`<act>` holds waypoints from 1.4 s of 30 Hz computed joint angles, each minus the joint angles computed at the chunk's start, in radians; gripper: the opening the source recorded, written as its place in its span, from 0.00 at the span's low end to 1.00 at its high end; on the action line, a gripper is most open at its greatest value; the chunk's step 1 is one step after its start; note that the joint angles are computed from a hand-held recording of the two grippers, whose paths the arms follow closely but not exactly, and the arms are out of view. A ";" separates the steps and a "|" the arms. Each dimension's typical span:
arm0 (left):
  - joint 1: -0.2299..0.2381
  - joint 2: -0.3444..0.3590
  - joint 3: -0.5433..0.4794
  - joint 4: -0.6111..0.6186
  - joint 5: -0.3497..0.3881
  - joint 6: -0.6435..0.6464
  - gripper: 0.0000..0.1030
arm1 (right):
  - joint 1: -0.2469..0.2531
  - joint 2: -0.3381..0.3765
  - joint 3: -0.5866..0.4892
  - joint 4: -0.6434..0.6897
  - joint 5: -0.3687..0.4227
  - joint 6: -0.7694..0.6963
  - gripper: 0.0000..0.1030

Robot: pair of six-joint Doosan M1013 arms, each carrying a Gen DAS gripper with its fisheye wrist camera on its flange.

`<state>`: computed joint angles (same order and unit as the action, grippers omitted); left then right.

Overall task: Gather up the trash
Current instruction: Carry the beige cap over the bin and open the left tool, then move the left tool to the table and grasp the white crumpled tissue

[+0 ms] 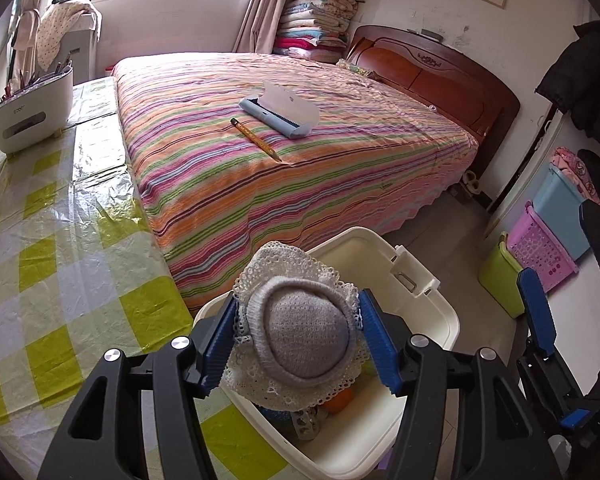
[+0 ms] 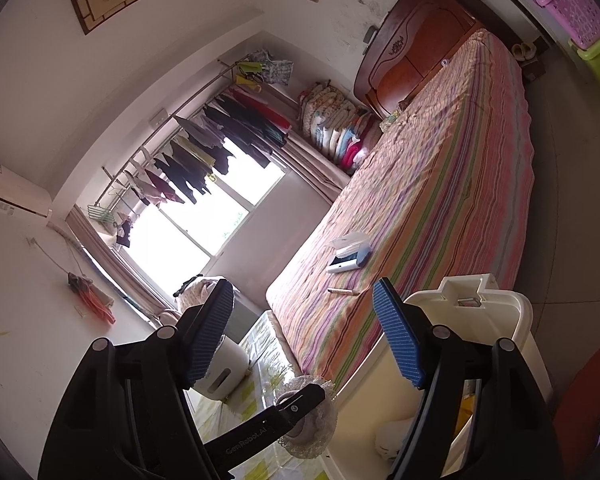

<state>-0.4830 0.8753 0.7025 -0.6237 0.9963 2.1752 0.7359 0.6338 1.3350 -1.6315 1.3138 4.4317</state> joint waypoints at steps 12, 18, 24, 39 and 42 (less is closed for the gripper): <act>0.030 -0.042 0.057 -0.021 -0.113 -0.049 0.76 | -0.005 -0.002 0.001 0.005 -0.029 -0.004 0.71; 0.063 -0.092 0.131 -0.013 -0.212 -0.033 0.77 | -0.011 0.000 -0.007 0.014 -0.071 -0.020 0.72; 0.100 -0.135 0.196 -0.030 -0.264 0.007 0.77 | -0.014 0.005 -0.022 0.020 -0.103 -0.051 0.72; 0.175 -0.179 0.278 -0.005 -0.344 -0.003 0.77 | -0.017 0.022 -0.059 0.018 -0.144 -0.091 0.77; 0.193 -0.178 0.276 -0.012 -0.353 -0.030 0.77 | -0.018 0.027 -0.068 0.020 -0.159 -0.106 0.77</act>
